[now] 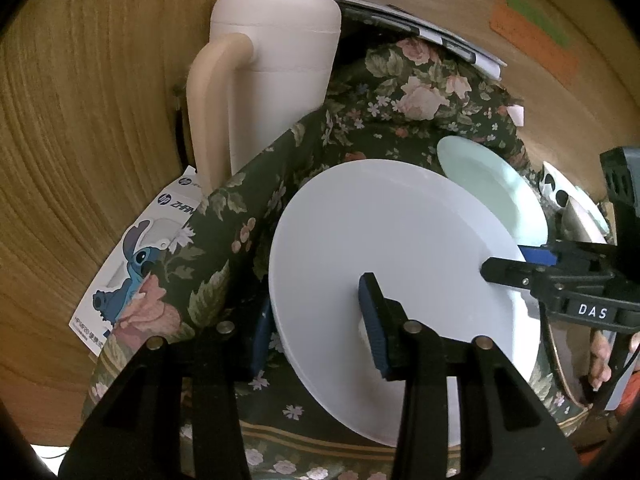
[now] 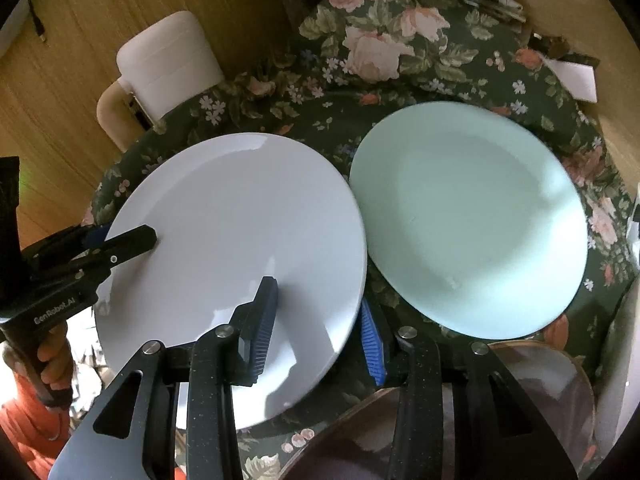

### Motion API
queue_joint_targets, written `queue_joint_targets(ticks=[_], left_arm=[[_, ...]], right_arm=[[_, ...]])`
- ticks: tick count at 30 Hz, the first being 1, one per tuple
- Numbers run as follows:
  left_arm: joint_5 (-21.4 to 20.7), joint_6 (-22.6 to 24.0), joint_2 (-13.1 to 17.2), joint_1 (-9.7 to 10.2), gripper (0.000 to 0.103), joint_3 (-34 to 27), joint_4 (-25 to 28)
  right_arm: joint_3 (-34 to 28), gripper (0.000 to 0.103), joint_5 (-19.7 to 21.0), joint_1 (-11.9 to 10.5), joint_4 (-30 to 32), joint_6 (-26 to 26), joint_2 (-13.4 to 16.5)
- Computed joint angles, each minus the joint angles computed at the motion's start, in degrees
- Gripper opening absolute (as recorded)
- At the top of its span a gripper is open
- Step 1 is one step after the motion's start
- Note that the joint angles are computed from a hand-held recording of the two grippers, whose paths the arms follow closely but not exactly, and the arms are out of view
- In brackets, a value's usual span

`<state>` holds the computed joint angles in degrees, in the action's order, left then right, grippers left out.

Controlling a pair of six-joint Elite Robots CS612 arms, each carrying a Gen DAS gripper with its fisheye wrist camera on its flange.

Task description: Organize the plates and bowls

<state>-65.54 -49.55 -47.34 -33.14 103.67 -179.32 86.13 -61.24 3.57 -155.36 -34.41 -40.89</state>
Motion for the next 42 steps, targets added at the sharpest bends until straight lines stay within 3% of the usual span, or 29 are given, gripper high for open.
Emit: queue_joint_targets(ticks=[19, 42], left_arm=[[0.79, 3.41, 0.20, -0.91, 0.041, -1.74, -2.08], [-0.80, 8.74, 1.01, -2.51, 0.041, -4.93, -4.14]], right_arm=[[3.37, 0.036, 2.98, -2.54, -7.65, 4.57, -1.90], [7.71, 0.036, 3.06, -5.53, -14.27, 9.27, -4.21]])
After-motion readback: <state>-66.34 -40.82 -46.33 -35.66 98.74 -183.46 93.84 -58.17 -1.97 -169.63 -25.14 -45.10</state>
